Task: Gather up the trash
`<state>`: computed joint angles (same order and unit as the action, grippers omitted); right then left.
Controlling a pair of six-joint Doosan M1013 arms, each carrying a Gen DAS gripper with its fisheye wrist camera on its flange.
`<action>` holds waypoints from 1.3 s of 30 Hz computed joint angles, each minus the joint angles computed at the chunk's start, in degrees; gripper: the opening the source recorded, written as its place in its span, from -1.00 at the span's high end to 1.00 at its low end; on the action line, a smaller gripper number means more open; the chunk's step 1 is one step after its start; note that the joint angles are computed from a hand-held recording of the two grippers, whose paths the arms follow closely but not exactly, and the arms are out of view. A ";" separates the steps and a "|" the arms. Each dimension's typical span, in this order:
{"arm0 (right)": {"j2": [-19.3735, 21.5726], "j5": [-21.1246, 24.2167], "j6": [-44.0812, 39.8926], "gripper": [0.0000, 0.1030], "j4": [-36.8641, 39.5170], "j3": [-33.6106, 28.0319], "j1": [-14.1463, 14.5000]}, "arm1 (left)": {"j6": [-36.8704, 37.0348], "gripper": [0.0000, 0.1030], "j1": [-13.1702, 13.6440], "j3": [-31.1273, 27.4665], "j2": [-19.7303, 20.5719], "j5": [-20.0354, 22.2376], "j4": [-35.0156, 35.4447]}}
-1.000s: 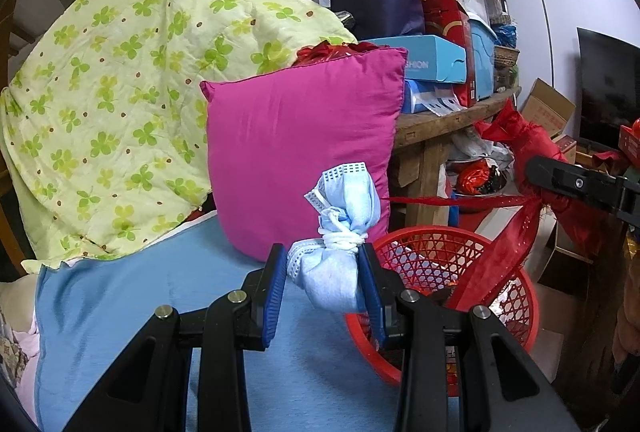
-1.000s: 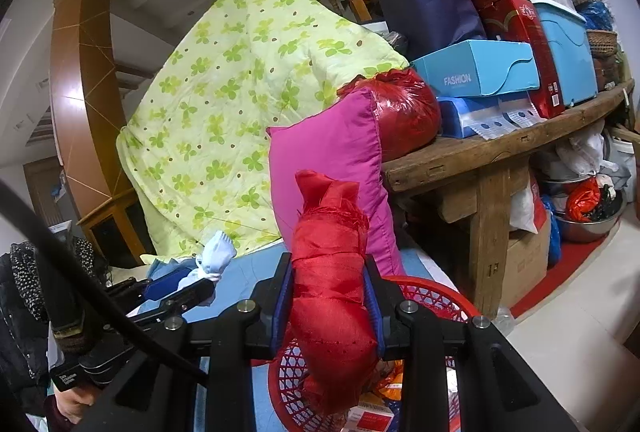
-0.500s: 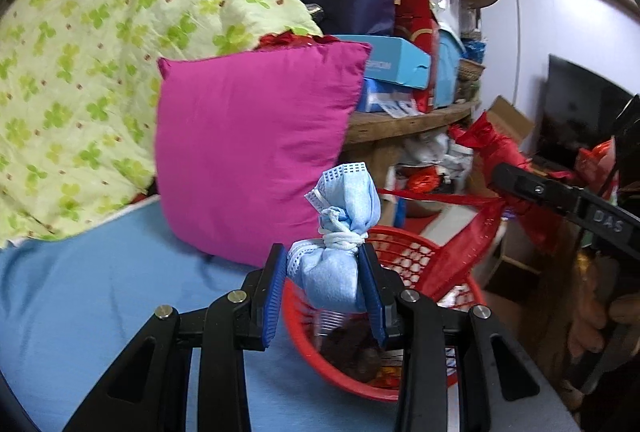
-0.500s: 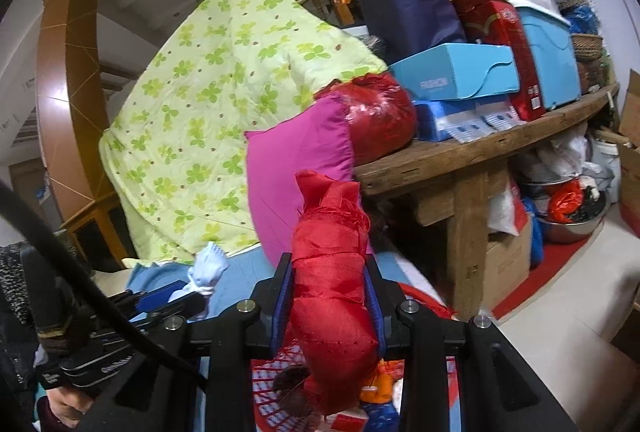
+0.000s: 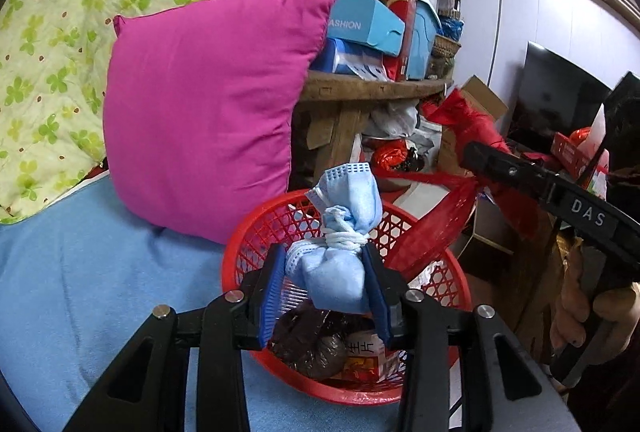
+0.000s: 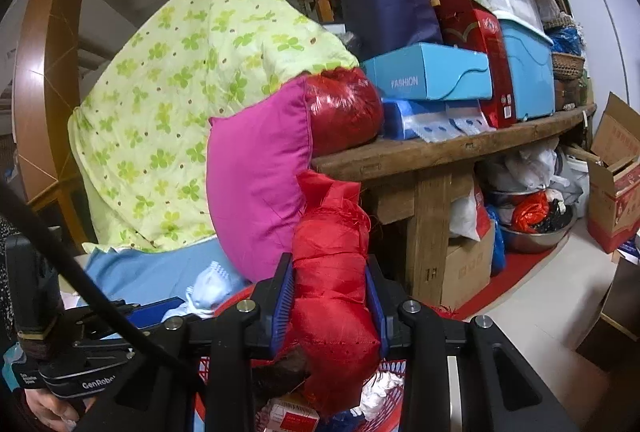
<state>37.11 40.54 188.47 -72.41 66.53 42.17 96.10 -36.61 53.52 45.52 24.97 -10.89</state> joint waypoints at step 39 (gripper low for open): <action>11.25 -17.90 -32.39 -0.35 25.91 -20.78 4.45 | -85.59 -0.68 2.25 24.84 -17.90 17.30 86.15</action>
<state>48.36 22.64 156.07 -46.50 45.75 46.62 10.51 -34.36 78.37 27.62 42.26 75.27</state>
